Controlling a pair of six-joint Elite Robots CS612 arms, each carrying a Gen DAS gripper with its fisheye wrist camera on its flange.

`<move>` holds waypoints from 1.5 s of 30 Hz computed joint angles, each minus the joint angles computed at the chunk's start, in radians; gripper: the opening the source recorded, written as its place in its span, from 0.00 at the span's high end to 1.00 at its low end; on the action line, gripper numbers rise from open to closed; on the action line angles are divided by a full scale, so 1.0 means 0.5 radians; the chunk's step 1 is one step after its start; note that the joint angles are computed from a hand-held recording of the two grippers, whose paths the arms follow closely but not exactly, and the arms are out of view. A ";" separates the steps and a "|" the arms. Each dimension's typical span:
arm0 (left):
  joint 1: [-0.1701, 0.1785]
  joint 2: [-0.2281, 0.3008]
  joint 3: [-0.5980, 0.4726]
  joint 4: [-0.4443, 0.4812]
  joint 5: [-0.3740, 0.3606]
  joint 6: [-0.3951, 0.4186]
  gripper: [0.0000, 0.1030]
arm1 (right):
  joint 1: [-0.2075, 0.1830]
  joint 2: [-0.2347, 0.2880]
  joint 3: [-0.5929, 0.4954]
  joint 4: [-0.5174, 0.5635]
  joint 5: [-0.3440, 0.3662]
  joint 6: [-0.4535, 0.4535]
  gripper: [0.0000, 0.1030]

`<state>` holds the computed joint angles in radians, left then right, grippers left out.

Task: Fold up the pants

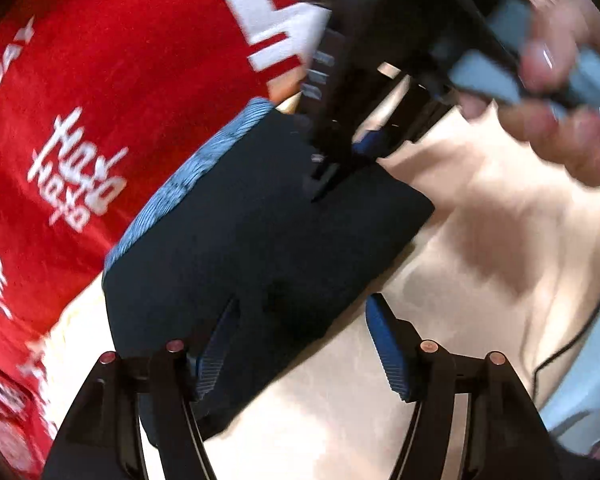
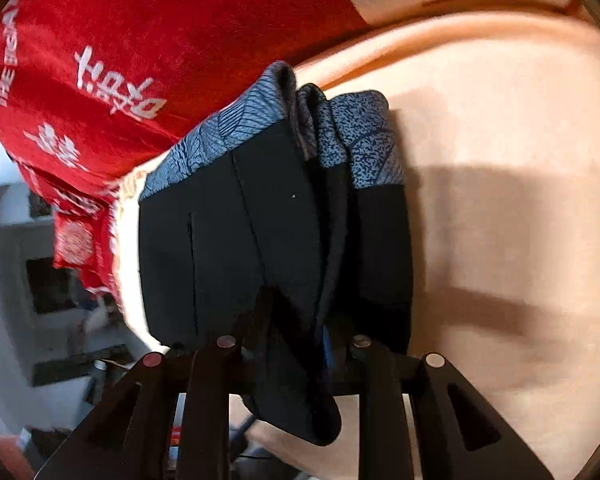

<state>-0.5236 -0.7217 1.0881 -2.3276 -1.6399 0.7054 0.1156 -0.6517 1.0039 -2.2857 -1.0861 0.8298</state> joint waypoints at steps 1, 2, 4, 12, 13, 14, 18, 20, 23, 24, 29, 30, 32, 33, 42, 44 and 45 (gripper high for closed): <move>0.011 0.010 -0.038 0.045 -0.013 -0.048 0.35 | 0.010 0.006 -0.036 0.066 -0.046 -0.036 0.76; 0.025 0.030 -0.097 0.107 -0.024 -0.115 0.35 | 0.017 0.009 -0.062 0.117 -0.087 -0.062 0.75; 0.051 0.089 -0.224 0.203 -0.016 -0.229 0.35 | 0.043 0.032 -0.153 0.250 -0.190 -0.124 0.72; 0.146 0.304 -0.659 0.528 0.077 -0.666 0.35 | 0.129 0.068 -0.331 0.614 -0.590 -0.284 0.58; 0.157 0.328 -0.711 0.584 0.077 -0.712 0.35 | 0.137 0.065 -0.333 0.639 -0.626 -0.287 0.54; 0.170 0.361 -0.780 0.660 0.075 -0.769 0.35 | 0.145 0.072 -0.350 0.671 -0.660 -0.283 0.53; 0.198 0.449 -0.965 0.892 0.089 -0.896 0.35 | 0.161 0.087 -0.386 0.710 -0.712 -0.166 0.52; 0.206 0.476 -1.012 0.937 0.110 -0.919 0.35 | 0.170 0.098 -0.423 0.759 -0.745 -0.149 0.52; 0.214 0.503 -1.057 0.986 0.110 -0.924 0.35 | 0.196 0.139 -0.537 0.888 -0.826 -0.181 0.52; 0.216 0.508 -1.067 0.992 0.107 -0.923 0.35 | 0.204 0.147 -0.561 0.921 -0.850 -0.187 0.52; 0.229 0.537 -1.118 1.006 0.063 -0.941 0.12 | 0.227 0.192 -0.675 1.046 -0.883 -0.130 0.50; 0.233 0.541 -1.124 1.008 0.044 -0.939 0.12 | 0.230 0.168 -0.641 1.044 -0.889 -0.114 0.50; 0.233 0.564 -1.174 1.052 0.030 -0.918 0.12 | 0.239 0.158 -0.644 1.074 -0.910 -0.092 0.50; 0.233 0.574 -1.193 1.067 0.030 -0.911 0.12 | 0.245 0.164 -0.665 1.103 -0.921 -0.085 0.50; 0.248 0.669 -1.372 1.212 0.000 -0.939 0.12 | 0.285 0.220 -0.816 1.299 -0.981 -0.024 0.43; 0.252 0.694 -1.421 1.246 -0.001 -0.942 0.12 | 0.289 0.241 -0.865 1.357 -1.000 0.002 0.38; 0.254 0.707 -1.443 1.261 0.001 -0.938 0.12 | 0.291 0.247 -0.879 1.373 -1.009 0.017 0.35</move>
<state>-0.3967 -0.3683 0.3665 -1.6969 -1.6395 0.2362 0.2613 -0.5282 0.5646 -1.5993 -1.5904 0.8384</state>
